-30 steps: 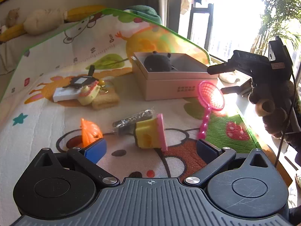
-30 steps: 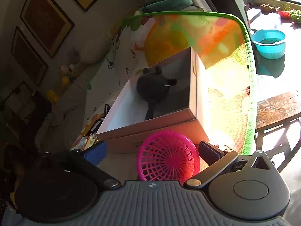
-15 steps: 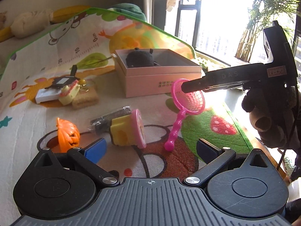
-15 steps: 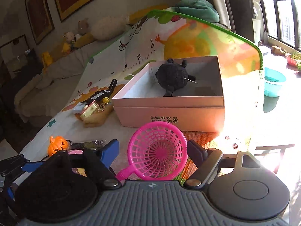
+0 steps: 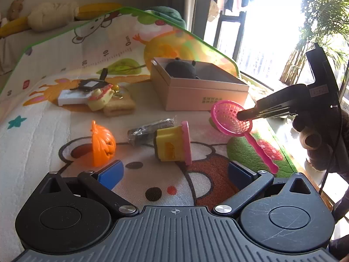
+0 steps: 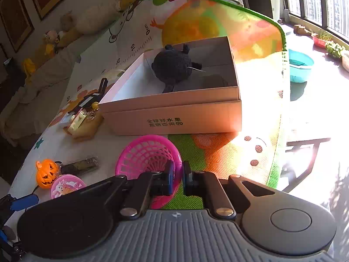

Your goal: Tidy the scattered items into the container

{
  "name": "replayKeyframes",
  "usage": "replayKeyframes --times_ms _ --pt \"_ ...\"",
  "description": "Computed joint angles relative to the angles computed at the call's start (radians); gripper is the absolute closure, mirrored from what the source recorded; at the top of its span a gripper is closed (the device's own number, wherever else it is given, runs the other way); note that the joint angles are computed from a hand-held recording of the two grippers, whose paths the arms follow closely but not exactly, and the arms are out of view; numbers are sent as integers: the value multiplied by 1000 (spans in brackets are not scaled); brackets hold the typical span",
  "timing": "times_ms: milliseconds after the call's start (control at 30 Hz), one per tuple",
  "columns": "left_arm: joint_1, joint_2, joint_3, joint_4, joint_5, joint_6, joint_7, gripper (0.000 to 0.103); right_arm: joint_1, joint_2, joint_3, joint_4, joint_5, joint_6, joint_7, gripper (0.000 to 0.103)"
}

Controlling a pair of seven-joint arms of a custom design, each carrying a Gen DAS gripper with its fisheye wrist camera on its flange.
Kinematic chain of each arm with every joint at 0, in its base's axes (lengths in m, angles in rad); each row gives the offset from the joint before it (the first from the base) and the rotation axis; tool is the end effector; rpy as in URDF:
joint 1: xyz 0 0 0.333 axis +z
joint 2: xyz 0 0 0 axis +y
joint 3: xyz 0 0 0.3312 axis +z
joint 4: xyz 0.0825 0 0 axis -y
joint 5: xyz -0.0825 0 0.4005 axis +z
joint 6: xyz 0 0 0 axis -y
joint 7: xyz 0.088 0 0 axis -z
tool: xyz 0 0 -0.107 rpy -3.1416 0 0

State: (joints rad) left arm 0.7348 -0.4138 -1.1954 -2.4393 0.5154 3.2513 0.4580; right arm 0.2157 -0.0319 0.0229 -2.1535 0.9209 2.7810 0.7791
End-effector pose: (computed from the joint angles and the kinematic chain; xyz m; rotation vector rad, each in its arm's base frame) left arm 0.4278 -0.3053 0.4488 -1.6388 1.7348 -1.0681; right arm 0.5741 0.1032 0.4817 -1.8455 1.4154 -0.2943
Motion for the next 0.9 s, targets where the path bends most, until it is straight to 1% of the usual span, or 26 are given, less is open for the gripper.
replayKeyframes --times_ms 100,133,167,233,267,300,333,367,433,467,500,533,567,600,633,667,700,733,767,800,833,867,900 --pt "-1 -16 13 -25 -17 25 -14 0 5 -40 6 -32 -57 90 8 97" --pt "1 -19 15 -32 -26 35 -17 0 9 -54 13 -50 -98 145 25 97" --pt "3 -23 15 -38 -36 44 -18 0 13 -66 25 -76 -156 218 49 97" --pt "8 -31 12 -49 -56 62 -16 0 12 -86 58 -133 -294 346 97 97" --pt "9 -33 12 -54 -66 69 -12 0 48 -96 38 -146 -291 351 64 97" --pt "7 -36 13 -58 -76 73 -8 0 116 -109 -10 -146 -218 317 -20 97" --pt "0 -39 18 -64 -85 75 -4 0 167 -122 -45 -145 -149 266 -97 97" --pt "-11 -43 27 -70 -94 74 0 0 197 -135 -63 -144 -94 215 -163 97" --pt "-42 -53 54 -86 -107 70 6 0 224 -156 -72 -154 3 191 -267 95" --pt "-58 -58 68 -94 -112 68 8 0 233 -165 -75 -160 56 205 -314 91" --pt "-77 -63 85 -104 -116 66 9 0 232 -170 -72 -165 88 230 -330 75" --pt "-93 -66 99 -111 -120 64 10 0 231 -169 -70 -169 125 270 -338 48" --pt "-103 -67 108 -117 -123 64 10 0 241 -164 -80 -168 187 320 -360 37" --pt "-113 -66 116 -122 -125 69 11 0 244 -158 -94 -162 233 344 -375 30" --pt "-119 -62 121 -126 -127 78 15 0 219 -148 -93 -158 227 344 -332 30" --pt "-122 -53 122 -125 -129 83 22 0 171 -135 -84 -153 169 309 -230 30" --pt "-123 -43 121 -121 -132 84 31 0 130 -115 -84 -137 131 263 -133 36" --pt "-119 -32 114 -113 -134 78 41 0 102 -98 -86 -122 114 215 -65 48" --pt "-110 -24 102 -102 -135 71 49 0 78 -80 -92 -100 114 152 -15 55" --pt "-98 -18 89 -91 -135 66 55 0 57 -57 -100 -74 142 78 7 64" --pt "-89 -13 78 -82 -135 62 58 0 41 -40 -100 -56 172 36 5 71" --pt "-80 -9 68 -72 -133 56 61 0 28 -21 -94 -40 199 9 -3 73" --pt "-71 -6 58 -62 -130 49 62 0 18 -4 -81 -30 208 2 -7 81"
